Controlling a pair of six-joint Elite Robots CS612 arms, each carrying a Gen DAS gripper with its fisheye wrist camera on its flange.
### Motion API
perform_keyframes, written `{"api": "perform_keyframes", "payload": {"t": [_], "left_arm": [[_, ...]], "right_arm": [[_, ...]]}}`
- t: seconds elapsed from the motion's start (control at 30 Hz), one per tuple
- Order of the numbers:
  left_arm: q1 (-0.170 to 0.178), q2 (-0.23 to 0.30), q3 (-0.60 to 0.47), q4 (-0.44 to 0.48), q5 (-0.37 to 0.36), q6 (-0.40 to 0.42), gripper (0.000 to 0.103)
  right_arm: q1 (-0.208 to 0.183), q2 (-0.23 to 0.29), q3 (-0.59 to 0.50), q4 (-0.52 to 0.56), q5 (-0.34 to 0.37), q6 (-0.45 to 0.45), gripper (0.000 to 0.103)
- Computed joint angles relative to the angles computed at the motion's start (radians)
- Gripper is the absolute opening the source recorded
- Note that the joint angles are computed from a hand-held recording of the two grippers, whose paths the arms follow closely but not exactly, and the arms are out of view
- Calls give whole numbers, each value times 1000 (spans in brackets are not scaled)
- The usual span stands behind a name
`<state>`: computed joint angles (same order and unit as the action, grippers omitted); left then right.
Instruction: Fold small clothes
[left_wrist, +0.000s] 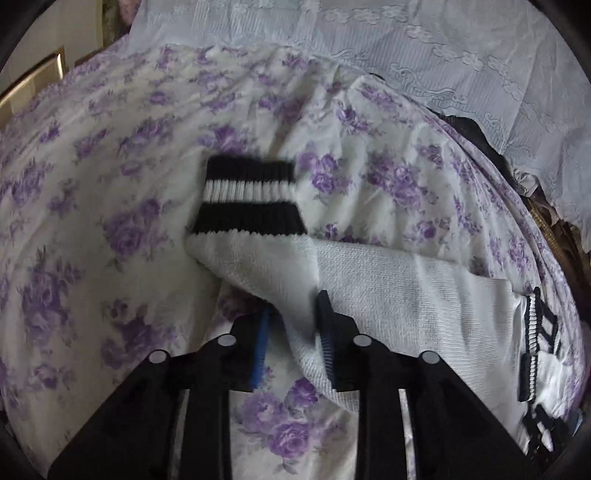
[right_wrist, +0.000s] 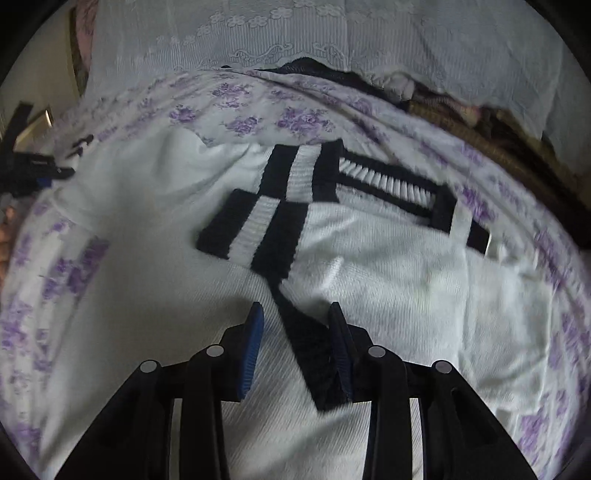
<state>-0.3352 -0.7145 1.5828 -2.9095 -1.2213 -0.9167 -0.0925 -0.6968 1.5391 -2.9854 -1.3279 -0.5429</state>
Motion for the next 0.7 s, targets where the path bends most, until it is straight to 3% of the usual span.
{"api": "perform_keyframes", "payload": {"t": [0.07,0.1,0.13,0.2,0.27,0.4,0.47,0.5,0.57,0.63,0.7], "left_arm": [[-24,6,-22,31,83,54,43],[-31,5,-16,31,103,66,56],[-41,8,-23,44,136,76,61],[-52,3,-19,59,182,81,61],[-58,-12,2,31,201,81,61],[-79,-34,33,-38,283,102,62],[-97,-43,44,-39,355,100,69],[-101,-47,49,-41,371,95,74],[-110,-48,44,-31,383,96,75],[-120,-43,29,-10,376,116,75],[-139,-33,9,22,395,148,75]], "right_arm": [[-1,5,-5,-21,7,16,16],[-11,4,-14,2,41,45,8],[-22,3,-18,9,71,78,7],[-55,-5,-17,-8,139,165,7],[-93,-10,-11,-98,129,266,6],[-187,-5,-23,-227,-27,521,6],[-230,5,-33,-263,-179,661,6],[-251,11,-38,-265,-267,735,6],[-289,25,-40,-267,-412,855,7],[-305,29,-39,-244,-505,940,12],[-324,16,-15,-248,-489,1048,25]]}}
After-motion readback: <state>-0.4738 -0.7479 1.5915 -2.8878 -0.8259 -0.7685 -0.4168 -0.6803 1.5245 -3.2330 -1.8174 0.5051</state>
